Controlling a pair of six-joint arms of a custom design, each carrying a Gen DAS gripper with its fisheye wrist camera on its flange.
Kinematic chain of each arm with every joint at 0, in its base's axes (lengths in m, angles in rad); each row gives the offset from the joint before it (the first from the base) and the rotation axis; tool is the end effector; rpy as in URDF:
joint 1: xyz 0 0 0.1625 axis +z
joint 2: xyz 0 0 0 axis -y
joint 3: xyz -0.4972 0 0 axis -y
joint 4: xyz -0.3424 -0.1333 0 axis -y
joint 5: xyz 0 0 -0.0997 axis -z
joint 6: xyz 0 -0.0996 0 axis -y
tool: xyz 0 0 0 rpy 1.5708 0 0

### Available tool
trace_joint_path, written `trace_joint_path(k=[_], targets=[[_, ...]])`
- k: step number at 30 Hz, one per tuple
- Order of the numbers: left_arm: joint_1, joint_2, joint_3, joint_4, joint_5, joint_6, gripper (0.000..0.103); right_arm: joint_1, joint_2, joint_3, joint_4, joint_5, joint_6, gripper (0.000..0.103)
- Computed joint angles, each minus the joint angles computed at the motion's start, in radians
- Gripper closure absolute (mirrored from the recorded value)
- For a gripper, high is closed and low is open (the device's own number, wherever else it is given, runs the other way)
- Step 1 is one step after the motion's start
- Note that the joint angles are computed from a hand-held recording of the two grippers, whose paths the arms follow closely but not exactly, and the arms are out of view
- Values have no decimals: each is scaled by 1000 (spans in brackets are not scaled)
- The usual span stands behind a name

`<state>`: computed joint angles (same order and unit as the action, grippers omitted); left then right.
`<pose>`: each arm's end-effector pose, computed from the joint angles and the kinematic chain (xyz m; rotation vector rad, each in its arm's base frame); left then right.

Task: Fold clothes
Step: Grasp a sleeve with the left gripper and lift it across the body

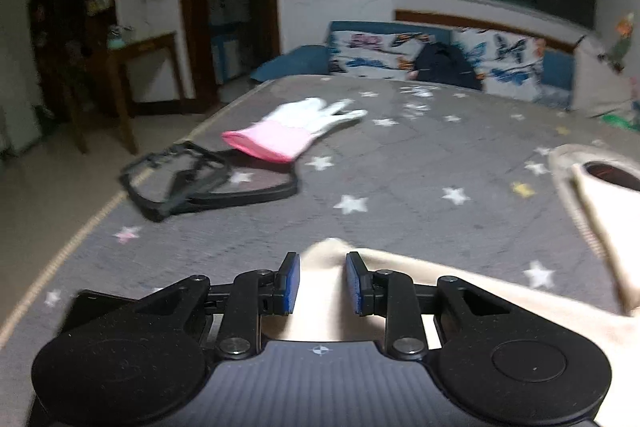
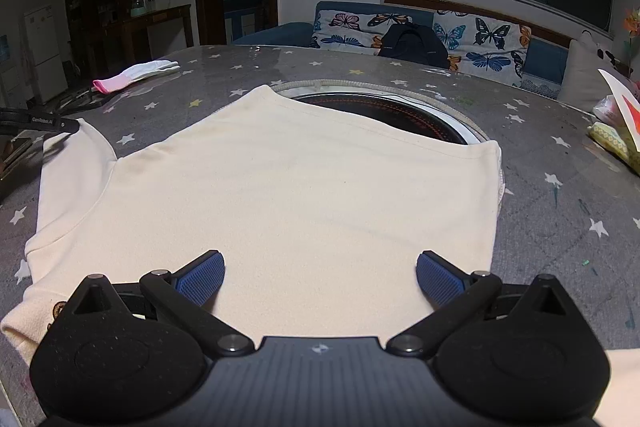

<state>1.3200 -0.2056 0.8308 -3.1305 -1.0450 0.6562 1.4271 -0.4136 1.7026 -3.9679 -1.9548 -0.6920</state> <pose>-0.0440 -0.9104 0.0926 0.7180 2.1773 -0.9996 -0.0020 -0.6844 0.0814 0.3338 -2.1438 1.0482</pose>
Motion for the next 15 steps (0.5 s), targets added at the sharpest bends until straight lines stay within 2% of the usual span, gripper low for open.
trace_joint_path(k=[3, 6, 9, 15], targets=[[3, -39, 72, -32, -15, -38, 69, 0, 0, 0, 0, 0, 1, 0], [7, -77, 153, -83, -27, -76, 57, 1, 1, -1, -1, -1, 1, 0], [11, -107, 207, -93, -32, -130, 57, 1, 1, 0, -1, -1, 2, 0], [15, -105, 201, -71, -43, -138, 62, 1, 1, 0, -1, 0, 2, 0]])
